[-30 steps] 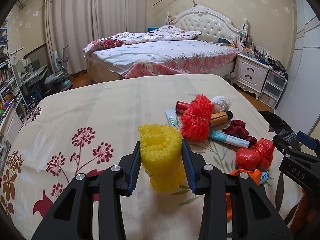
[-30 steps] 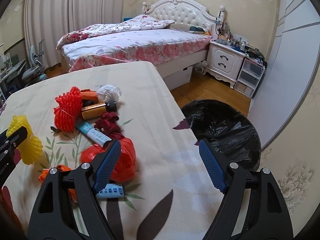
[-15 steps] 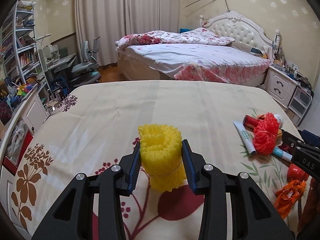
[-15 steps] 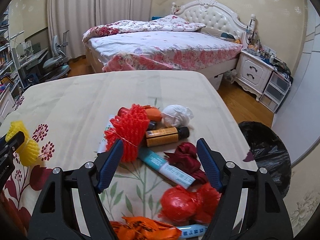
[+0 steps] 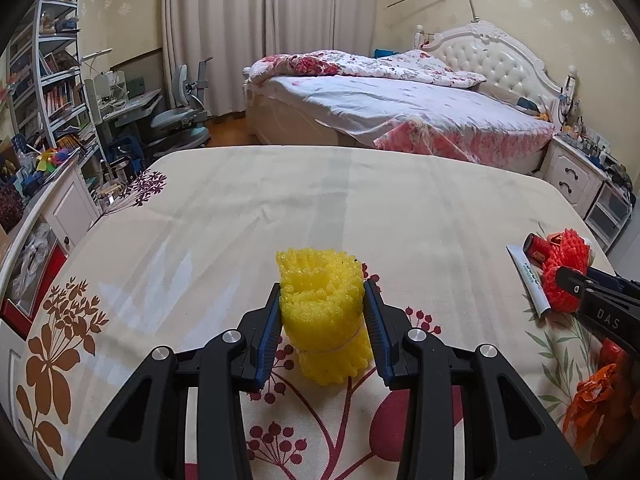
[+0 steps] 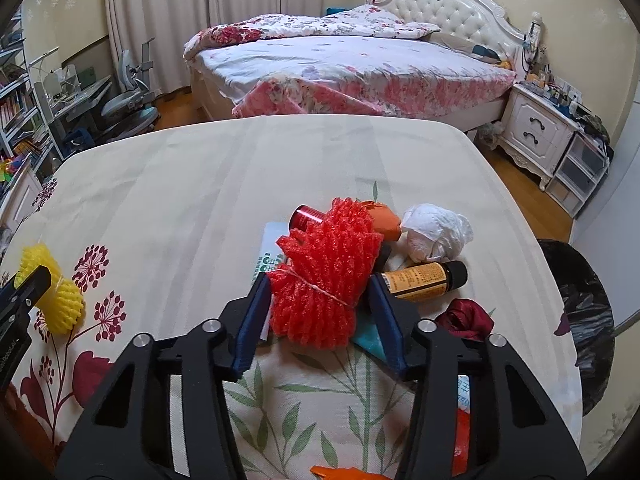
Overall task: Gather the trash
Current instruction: 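Carry the yellow net toward the black bin while the right tool grasps the red mesh net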
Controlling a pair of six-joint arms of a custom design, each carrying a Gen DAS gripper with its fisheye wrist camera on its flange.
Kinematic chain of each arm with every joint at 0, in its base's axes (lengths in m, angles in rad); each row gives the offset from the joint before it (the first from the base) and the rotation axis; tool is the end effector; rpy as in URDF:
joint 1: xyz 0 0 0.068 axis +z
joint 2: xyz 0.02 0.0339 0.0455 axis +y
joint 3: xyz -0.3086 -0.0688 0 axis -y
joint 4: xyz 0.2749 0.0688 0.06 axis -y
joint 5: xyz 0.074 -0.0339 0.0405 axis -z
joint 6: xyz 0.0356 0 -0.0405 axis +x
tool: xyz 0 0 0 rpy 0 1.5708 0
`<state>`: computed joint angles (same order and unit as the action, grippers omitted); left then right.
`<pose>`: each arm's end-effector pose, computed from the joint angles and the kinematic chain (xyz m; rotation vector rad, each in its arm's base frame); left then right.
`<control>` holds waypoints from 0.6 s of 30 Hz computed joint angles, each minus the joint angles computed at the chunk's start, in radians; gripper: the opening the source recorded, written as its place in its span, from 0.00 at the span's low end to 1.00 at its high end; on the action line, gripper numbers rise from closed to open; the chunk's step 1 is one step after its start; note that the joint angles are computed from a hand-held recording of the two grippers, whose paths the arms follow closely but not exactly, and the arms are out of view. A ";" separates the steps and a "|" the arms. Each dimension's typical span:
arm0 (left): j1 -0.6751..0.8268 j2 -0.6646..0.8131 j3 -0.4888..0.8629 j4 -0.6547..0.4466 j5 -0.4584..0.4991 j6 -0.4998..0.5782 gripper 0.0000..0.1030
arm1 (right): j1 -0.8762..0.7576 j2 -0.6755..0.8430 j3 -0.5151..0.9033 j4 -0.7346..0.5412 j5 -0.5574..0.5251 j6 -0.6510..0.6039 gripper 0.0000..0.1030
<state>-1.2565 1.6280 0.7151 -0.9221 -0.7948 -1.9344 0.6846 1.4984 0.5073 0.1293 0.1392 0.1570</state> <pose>0.0945 -0.2084 0.1453 -0.6513 2.2376 0.2850 0.2120 0.1667 0.1412 -0.5735 2.3641 0.2129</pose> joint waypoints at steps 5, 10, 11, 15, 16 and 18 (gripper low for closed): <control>-0.001 -0.005 -0.006 0.009 -0.002 0.001 0.39 | 0.010 -0.027 -0.018 0.009 0.009 0.002 0.37; -0.022 0.009 0.017 -0.017 -0.009 -0.019 0.39 | 0.000 -0.079 -0.042 0.003 -0.002 -0.003 0.33; -0.027 0.014 0.025 -0.026 -0.010 -0.024 0.39 | -0.001 -0.087 -0.047 0.005 -0.003 -0.005 0.33; -0.041 0.030 0.066 -0.049 -0.025 -0.025 0.39 | -0.020 -0.150 -0.068 -0.014 -0.028 -0.015 0.33; -0.046 0.038 0.080 -0.058 -0.030 -0.024 0.39 | -0.026 -0.167 -0.073 -0.020 -0.035 -0.018 0.33; -0.050 0.045 0.100 -0.062 -0.037 -0.015 0.39 | -0.038 -0.200 -0.083 -0.029 -0.038 -0.023 0.33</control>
